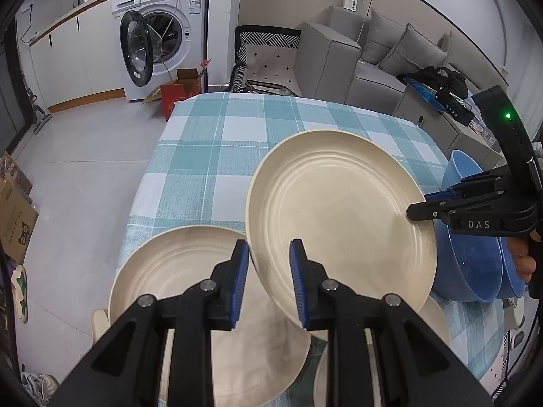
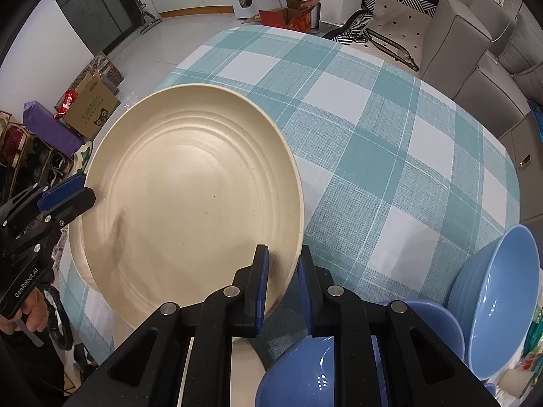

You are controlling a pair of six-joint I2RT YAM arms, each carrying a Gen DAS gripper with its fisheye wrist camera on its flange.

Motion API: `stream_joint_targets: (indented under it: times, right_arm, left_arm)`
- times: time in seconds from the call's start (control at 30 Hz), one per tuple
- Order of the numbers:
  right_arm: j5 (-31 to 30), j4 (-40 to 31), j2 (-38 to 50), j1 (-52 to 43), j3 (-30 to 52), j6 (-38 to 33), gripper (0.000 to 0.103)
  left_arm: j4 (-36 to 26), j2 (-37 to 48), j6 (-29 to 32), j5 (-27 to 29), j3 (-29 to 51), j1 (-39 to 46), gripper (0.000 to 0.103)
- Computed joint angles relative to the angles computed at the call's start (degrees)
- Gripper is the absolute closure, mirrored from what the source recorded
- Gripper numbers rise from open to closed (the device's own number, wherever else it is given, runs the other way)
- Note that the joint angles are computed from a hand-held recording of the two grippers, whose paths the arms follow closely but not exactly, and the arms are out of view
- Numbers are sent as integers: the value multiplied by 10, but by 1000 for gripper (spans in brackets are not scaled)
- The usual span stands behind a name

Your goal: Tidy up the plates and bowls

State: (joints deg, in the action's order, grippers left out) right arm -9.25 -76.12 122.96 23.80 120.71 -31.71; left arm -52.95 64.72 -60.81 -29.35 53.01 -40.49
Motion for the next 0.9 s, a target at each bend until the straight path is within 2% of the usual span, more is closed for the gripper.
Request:
stream_joint_targets:
  times: [0.6, 0.9]
  right_arm:
    - [1, 38, -54, -4, -95, -10, 86]
    - [-1, 52, -87, -5, -137, -16, 86]
  left_arm:
    - [-3, -4, -24, -1, -9, -21, 80]
    - [-28, -7, -68, -22, -11, -64, 80]
